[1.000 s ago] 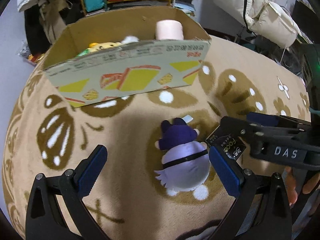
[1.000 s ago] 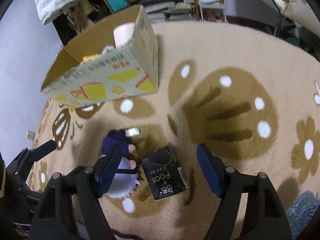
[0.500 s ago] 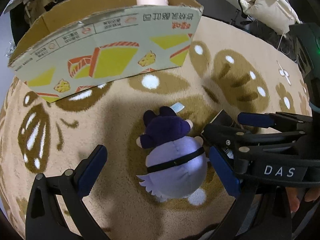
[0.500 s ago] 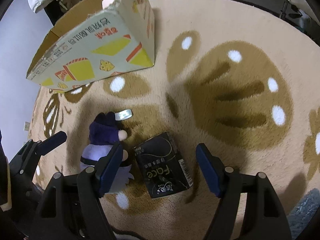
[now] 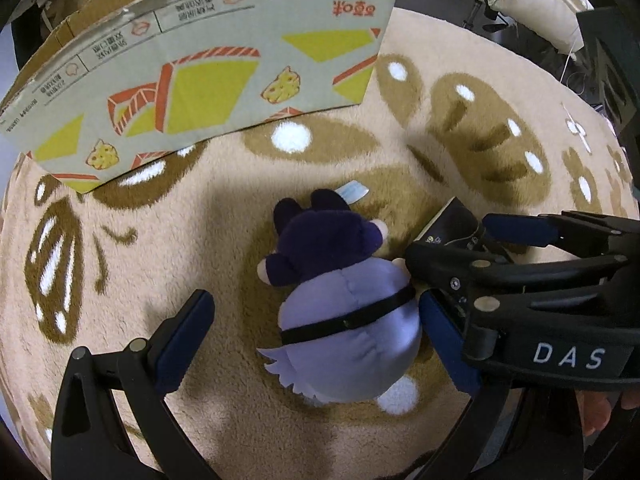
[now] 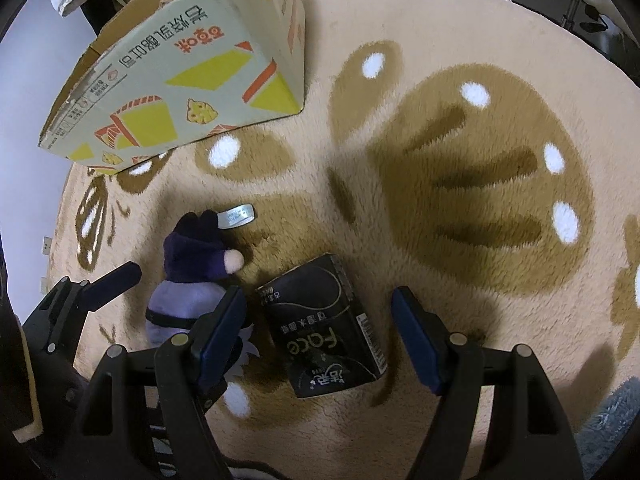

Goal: Organize soft objects
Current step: 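Lower the left tool onto the purple plush doll while the right tool lowers onto the black tissue pack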

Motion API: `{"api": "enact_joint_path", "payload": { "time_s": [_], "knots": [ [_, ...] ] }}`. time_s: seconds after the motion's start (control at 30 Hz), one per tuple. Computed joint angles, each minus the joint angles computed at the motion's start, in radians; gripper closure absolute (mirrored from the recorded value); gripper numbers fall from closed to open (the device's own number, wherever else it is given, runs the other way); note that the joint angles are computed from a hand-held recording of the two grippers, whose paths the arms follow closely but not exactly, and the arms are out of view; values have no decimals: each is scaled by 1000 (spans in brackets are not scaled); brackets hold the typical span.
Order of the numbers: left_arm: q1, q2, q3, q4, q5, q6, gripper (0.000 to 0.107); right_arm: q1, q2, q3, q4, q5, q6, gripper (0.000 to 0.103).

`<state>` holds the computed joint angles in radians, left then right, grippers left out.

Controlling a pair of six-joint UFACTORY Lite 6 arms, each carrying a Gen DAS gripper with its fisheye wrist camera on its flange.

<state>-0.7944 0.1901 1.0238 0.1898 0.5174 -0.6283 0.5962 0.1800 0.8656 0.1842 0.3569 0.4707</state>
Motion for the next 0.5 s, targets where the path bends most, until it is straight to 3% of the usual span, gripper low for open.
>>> {"api": "enact_joint_path", "payload": {
  "time_s": [0.37,0.5],
  "knots": [
    [5,42,-33,-16,-64,-1,6,18,59,39,-38,0,40,24],
    [1,49,-49,-27,-87,6,9,28,84,56,-95,8,90,28]
  ]
}}
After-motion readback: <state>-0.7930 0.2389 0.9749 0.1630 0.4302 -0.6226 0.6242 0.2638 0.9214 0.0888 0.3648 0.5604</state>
